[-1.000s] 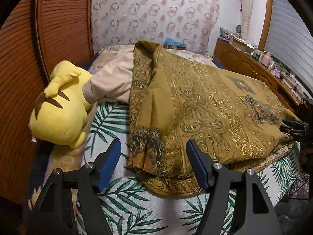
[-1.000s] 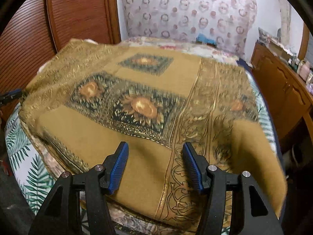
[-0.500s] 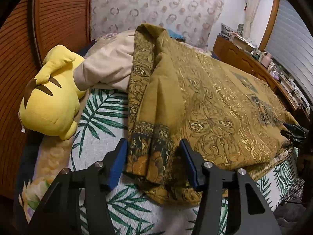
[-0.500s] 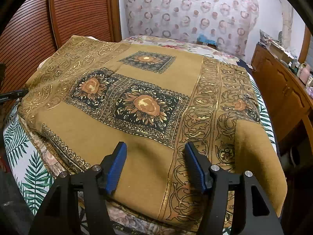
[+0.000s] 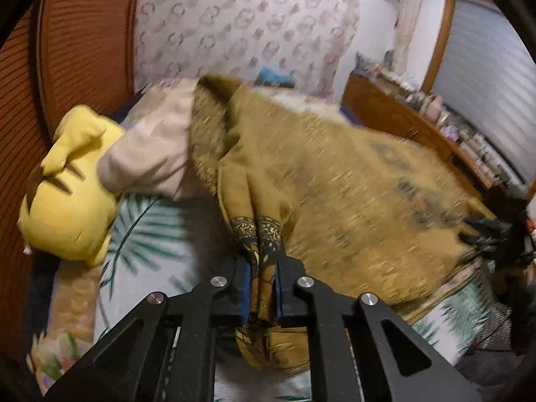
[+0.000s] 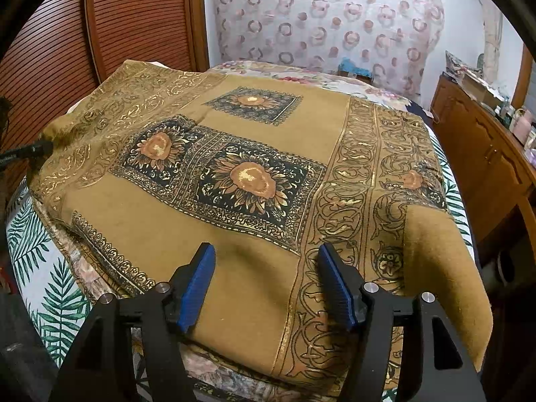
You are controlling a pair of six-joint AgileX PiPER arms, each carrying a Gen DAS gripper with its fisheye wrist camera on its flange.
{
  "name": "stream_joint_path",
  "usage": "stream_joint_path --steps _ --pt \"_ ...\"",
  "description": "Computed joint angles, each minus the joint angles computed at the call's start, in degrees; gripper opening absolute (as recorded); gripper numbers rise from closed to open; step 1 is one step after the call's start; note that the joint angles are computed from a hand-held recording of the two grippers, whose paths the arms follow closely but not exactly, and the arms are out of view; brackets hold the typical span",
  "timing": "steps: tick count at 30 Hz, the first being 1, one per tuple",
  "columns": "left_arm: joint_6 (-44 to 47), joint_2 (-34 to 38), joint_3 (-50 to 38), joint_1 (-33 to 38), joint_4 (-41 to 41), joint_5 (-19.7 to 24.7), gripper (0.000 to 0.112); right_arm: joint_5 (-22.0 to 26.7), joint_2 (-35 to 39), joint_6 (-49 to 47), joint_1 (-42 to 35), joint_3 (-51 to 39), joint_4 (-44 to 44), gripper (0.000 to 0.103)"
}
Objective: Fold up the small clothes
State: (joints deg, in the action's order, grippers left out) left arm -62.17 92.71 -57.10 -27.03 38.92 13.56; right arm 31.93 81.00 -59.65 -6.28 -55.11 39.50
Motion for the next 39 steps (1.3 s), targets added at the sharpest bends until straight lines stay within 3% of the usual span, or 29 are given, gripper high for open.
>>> stream_joint_path --steps 9,12,19,27,34,39 --pt "-19.51 0.30 -7.37 -6.02 22.49 -2.49 0.011 -0.11 -0.05 0.09 0.07 0.16 -0.05 0.067" --pt "-17.32 2.49 -10.52 -7.08 21.00 -3.90 0.011 0.46 0.23 -0.56 -0.38 -0.18 0.43 0.067" --pt "3.73 6.77 -19.10 -10.14 3.53 -2.49 0.010 0.59 -0.75 -0.80 -2.87 0.04 3.23 0.067" --pt "35.45 13.02 -34.36 -11.26 -24.21 3.00 0.010 5.30 -8.32 -7.56 -10.98 1.28 9.24 0.067" --pt "48.09 19.93 -49.77 -13.65 -34.27 10.74 0.010 7.57 -12.83 -11.19 -15.71 2.97 12.00 0.067" --pt "49.47 25.28 -59.06 -15.46 -35.34 16.95 0.011 9.65 -13.35 -13.75 -18.93 3.61 15.08 0.067"
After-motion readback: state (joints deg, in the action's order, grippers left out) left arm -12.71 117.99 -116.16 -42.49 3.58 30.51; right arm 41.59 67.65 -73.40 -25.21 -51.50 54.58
